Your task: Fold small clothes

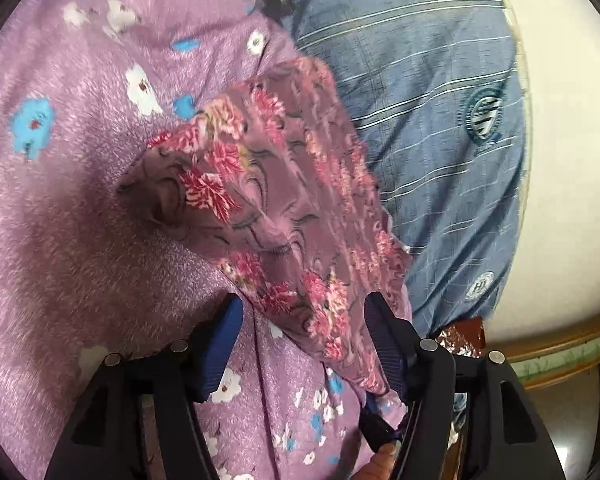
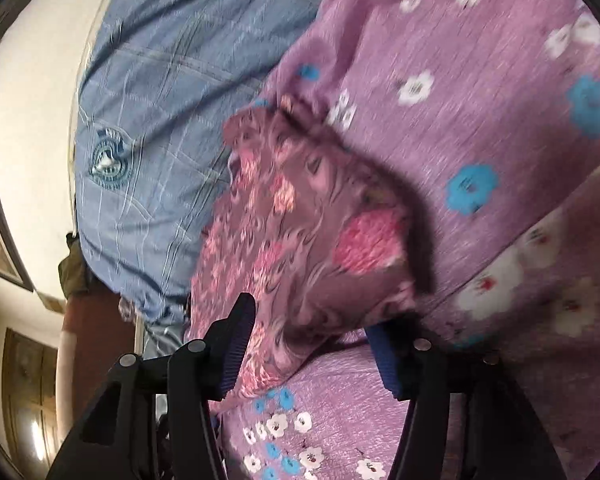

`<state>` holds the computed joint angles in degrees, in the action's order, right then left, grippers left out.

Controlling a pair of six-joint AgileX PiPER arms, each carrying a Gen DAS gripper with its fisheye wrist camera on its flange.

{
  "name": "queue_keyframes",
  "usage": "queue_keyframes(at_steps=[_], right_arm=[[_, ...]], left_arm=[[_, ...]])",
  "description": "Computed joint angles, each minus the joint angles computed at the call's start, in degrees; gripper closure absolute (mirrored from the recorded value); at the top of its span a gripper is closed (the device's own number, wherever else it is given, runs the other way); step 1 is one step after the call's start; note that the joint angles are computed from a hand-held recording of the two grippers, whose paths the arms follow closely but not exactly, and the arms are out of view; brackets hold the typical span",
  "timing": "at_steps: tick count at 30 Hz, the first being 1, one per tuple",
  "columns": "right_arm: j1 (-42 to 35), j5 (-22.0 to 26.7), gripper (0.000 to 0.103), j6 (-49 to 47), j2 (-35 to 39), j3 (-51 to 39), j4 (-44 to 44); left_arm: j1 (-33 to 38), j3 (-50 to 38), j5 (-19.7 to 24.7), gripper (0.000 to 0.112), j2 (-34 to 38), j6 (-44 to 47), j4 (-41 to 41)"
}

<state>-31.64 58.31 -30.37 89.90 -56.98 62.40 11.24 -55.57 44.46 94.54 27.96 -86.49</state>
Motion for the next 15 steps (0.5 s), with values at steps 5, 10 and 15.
queue_keyframes(at_steps=[5, 10, 15], right_arm=[[1.85, -1.80, 0.050, -1.01, -0.03, 0.90, 2.93], [3.72, -5.50, 0.083, -0.99, -0.75, 1.62, 3.45], [3.93, -6.90, 0.089, -0.79, -1.86, 2.11, 2.18]], left_arm=[[-0.83, -3.94, -1.82, 0.049, 3.48, -2.97, -1.61], [-2.01, -3.31, -4.98, 0.056, 3.27, -0.73, -4.69], [-5.18, 0.46, -13.35, 0.079, -1.32, -0.35, -3.36]])
